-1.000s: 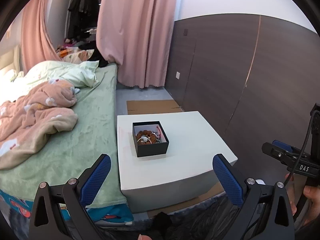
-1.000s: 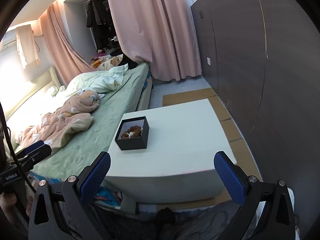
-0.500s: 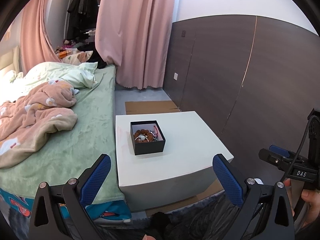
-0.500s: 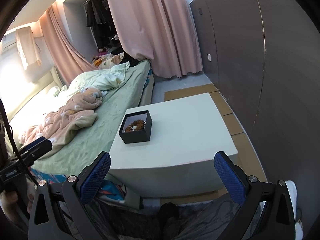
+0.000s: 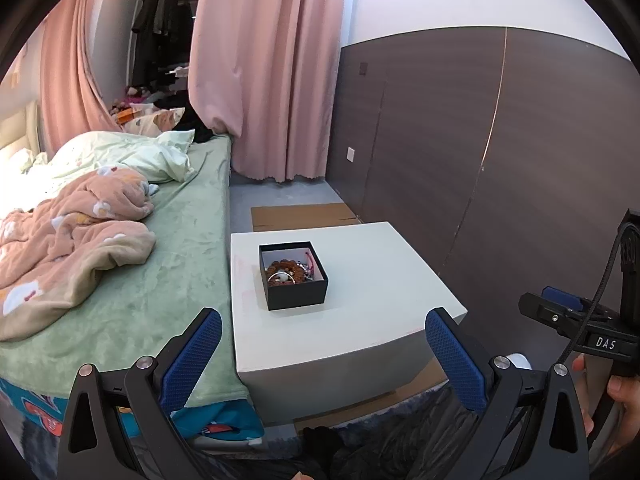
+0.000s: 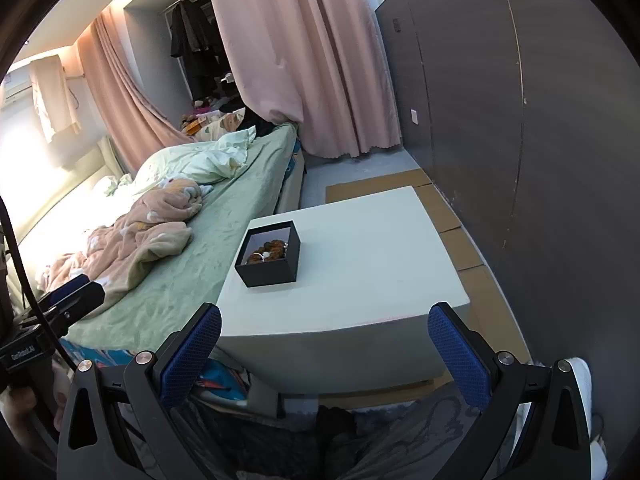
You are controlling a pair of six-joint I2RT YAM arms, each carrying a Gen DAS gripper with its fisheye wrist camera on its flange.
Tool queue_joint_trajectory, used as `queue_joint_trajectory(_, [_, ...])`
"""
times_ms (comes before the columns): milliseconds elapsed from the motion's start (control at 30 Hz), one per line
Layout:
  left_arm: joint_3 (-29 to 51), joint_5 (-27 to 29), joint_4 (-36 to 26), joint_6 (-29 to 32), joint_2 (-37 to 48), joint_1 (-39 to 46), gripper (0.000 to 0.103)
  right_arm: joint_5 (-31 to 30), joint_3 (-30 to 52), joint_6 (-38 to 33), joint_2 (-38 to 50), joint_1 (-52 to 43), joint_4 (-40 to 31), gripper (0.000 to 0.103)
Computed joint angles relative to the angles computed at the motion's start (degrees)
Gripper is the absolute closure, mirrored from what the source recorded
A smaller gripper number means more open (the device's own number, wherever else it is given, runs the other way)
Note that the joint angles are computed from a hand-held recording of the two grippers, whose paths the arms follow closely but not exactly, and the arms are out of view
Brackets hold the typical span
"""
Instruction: Organize jewelry
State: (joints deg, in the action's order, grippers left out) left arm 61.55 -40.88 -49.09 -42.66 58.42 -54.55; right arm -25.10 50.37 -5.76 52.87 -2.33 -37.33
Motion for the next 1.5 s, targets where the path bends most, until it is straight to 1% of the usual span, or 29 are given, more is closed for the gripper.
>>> queue_joint_trajectory(200, [0.6,-0.2,-0.1,-0.1,0.7,-0.7,0.001,-0.3,0.3,-0.2,0.3,-0.7,-0.3,0.0])
queue_joint_trajectory(400, [1.0,-1.9,-1.1,-0.7,1.4,-1.3,0.001,-0.5,0.2,-0.5,0.2,-1.1,-0.5,0.0])
queue_joint_trajectory(767, [1.3,-3.4,-2.1,-1.3,2.4,-2.1,0.001,-0.3,0.1,-0.3,0.0,-0.8,-0.5,0.0])
queue_joint_trajectory(1167, [0.1,-1.6,-0.9,-1.4,1.0,-0.8,0.001,0.2,0.0,-0.1,-0.2,-0.3,-0.7,0.0])
queue_joint_trajectory(1300, [-1.2,0.2,0.6,-1.1,-0.4,0.1,0.001,0.3,-0.1,0.0,-0.4,-0.2,-0.8,0.0])
queue_joint_trajectory(1500, [-1.4,-0.3,0.7,-1.1,-0.8,-0.1,0.001,0.4,-0.2,0.0,-0.4,-0.1,-0.7,0.0])
